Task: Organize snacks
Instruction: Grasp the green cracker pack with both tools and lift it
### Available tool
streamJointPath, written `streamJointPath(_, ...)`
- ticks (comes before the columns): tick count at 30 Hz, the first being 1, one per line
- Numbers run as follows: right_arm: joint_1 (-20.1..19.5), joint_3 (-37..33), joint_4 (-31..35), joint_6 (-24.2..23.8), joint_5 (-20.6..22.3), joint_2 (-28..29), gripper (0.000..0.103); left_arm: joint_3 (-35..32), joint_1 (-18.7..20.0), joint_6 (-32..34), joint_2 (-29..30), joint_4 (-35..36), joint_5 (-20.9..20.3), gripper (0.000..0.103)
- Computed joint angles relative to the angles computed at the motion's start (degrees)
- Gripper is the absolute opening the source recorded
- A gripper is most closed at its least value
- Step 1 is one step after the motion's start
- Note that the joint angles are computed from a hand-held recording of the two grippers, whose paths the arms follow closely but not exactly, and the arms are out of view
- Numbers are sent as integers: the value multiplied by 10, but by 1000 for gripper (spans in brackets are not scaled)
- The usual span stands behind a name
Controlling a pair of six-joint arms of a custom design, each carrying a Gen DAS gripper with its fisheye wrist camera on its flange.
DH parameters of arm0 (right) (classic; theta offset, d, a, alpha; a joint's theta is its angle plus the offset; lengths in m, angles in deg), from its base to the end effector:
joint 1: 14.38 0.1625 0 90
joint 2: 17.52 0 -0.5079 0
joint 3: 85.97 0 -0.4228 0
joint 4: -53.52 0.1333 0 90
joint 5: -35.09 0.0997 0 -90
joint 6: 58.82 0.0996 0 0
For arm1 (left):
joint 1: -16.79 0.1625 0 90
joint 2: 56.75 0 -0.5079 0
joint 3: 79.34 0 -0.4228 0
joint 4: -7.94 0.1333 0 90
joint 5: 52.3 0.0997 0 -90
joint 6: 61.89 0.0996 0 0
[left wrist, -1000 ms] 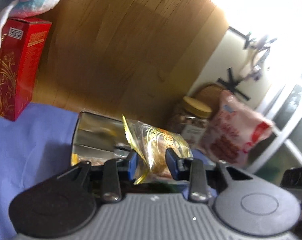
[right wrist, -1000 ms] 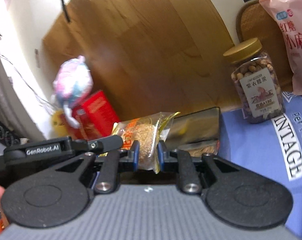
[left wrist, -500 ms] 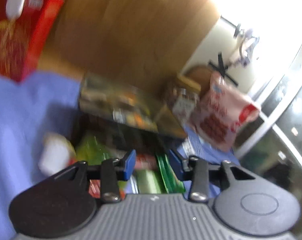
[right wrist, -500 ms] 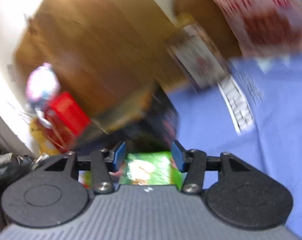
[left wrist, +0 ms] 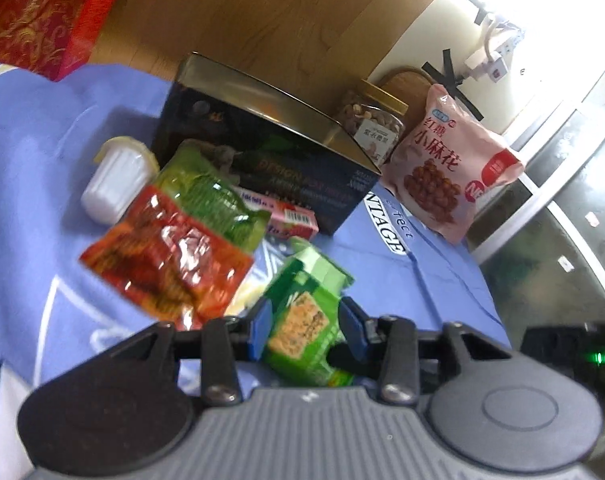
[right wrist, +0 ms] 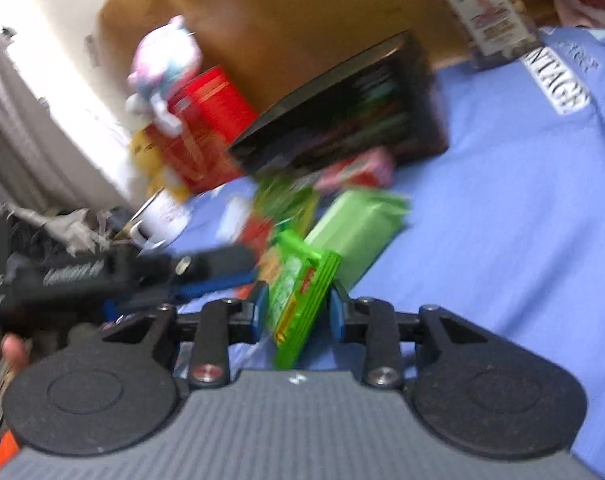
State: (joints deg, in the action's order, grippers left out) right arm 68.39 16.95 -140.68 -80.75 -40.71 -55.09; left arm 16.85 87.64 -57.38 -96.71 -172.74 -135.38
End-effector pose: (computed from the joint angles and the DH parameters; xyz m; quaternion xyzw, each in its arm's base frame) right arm 0.0662 -0.7313 0.0753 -0.1605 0.9229 -0.3487 0.0297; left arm -0.1129 -0.7679 0.1121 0.1780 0.9368 -0.3005 0.0195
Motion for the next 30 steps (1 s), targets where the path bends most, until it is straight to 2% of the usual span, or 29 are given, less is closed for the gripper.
streamJointPath(3,-4,44,-56,-5,6,-9,39,22,4,-12,-17,-3,-10,38)
streamJointPath(4,-3,59,-76,-19,-2,-11,48,29,5,-9,-21,-7,-13,39)
streamJointPath(5,0,70,-93,-32,-16,-13,51,32,3,-3,-23,-14,-4,44)
streamJointPath(8,13,68,-105,-45,-58,-11,51,23,-8,26,-14,-32,33,49)
streamJointPath(12,15,64,-84,-23,-62,-10,51,-18,-12,58,6,21,30,49)
streamJointPath(13,16,65,-80,-22,-66,-10,50,-23,-13,59,10,33,37,45)
streamJointPath(14,17,67,-80,-21,-65,-10,46,-26,-13,54,11,48,42,45)
streamJointPath(16,18,68,-84,-20,-68,-10,36,-24,-6,36,9,74,20,41)
streamJointPath(17,20,66,-96,-14,-82,-8,34,-17,-2,28,7,75,5,41)
streamJointPath(19,22,63,-124,0,-99,-4,33,1,1,12,-3,81,-18,40)
streamJointPath(23,14,72,-155,17,-88,-6,35,34,10,-16,-21,73,-63,41)
streamJointPath(26,10,88,-193,-4,-80,-8,36,54,8,-14,-32,31,-58,44)
streamJointPath(30,12,94,-219,-19,-93,-9,37,38,4,-16,-27,25,-37,44)
